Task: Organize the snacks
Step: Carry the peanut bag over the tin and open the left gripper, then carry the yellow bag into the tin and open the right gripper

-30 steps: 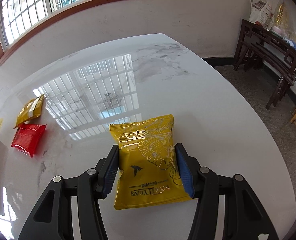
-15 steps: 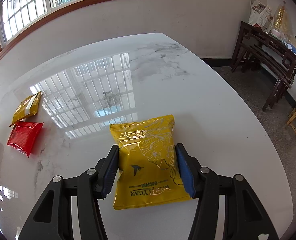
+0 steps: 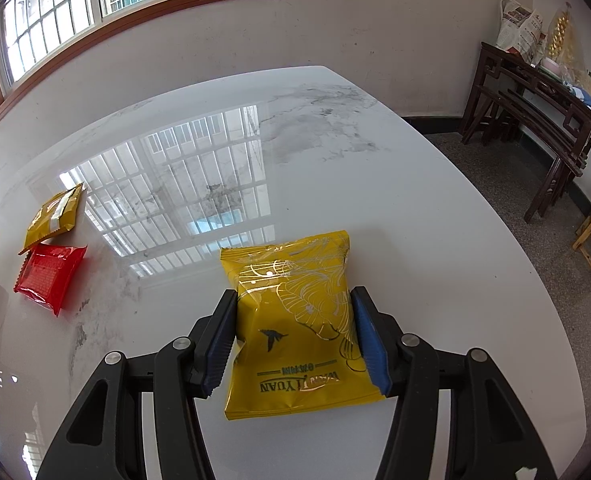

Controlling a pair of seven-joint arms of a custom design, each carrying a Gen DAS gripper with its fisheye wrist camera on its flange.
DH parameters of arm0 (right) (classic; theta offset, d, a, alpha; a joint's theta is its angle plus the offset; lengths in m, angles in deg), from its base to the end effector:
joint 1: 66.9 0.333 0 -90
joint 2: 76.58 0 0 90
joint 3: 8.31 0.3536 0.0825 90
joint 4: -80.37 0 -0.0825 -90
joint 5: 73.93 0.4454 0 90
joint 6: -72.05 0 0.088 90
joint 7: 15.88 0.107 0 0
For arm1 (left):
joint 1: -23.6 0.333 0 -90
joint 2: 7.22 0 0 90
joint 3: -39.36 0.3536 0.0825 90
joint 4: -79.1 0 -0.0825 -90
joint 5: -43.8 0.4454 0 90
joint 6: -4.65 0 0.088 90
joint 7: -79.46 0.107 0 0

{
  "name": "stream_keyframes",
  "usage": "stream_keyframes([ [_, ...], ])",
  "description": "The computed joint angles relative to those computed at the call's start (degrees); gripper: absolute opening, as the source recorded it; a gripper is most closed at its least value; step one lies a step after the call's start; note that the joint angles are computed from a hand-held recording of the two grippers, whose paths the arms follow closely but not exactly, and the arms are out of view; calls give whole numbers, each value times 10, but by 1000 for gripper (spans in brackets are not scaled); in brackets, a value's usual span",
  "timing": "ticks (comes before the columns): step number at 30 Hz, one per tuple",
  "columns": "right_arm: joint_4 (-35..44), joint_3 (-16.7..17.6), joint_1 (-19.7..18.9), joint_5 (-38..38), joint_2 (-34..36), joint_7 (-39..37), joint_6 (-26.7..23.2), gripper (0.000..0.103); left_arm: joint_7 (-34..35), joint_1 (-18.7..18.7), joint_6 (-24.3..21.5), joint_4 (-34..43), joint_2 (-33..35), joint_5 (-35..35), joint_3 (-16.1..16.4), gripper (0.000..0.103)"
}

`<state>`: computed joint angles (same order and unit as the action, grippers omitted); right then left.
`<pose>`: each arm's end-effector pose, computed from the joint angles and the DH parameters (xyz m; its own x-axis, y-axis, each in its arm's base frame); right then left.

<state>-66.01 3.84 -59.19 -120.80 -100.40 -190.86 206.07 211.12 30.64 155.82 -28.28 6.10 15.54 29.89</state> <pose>0.4396 0.1469 0.4332 -0.7004 -0.7134 -0.0217 -0.5205 0.5313 -0.6684 0.7151 -0.0106 0.4531 -0.3922 -0.9179 0.0611 -0.7528 0.2821 -0.5947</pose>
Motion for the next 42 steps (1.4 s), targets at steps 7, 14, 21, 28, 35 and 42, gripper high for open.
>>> stream_keyframes([
  [7,0,0,0,0,0,0,-1,54,-30,-8,5,14,18,42,3,46],
  [14,1,0,1,0,0,0,-1,54,-43,-7,27,6,16,56,0,46],
  [21,1,0,1,0,1,0,-1,54,-62,-12,47,-8,11,81,3,47],
  [28,2,0,1,0,1,0,-1,54,-38,-3,78,-36,-11,59,-7,55],
  [35,-2,0,4,-7,-1,-2,21,52,65,16,74,-69,-63,-76,-17,64],
  [42,-27,12,5,5,-25,31,89,52,160,-8,55,-118,-127,-191,23,65],
])
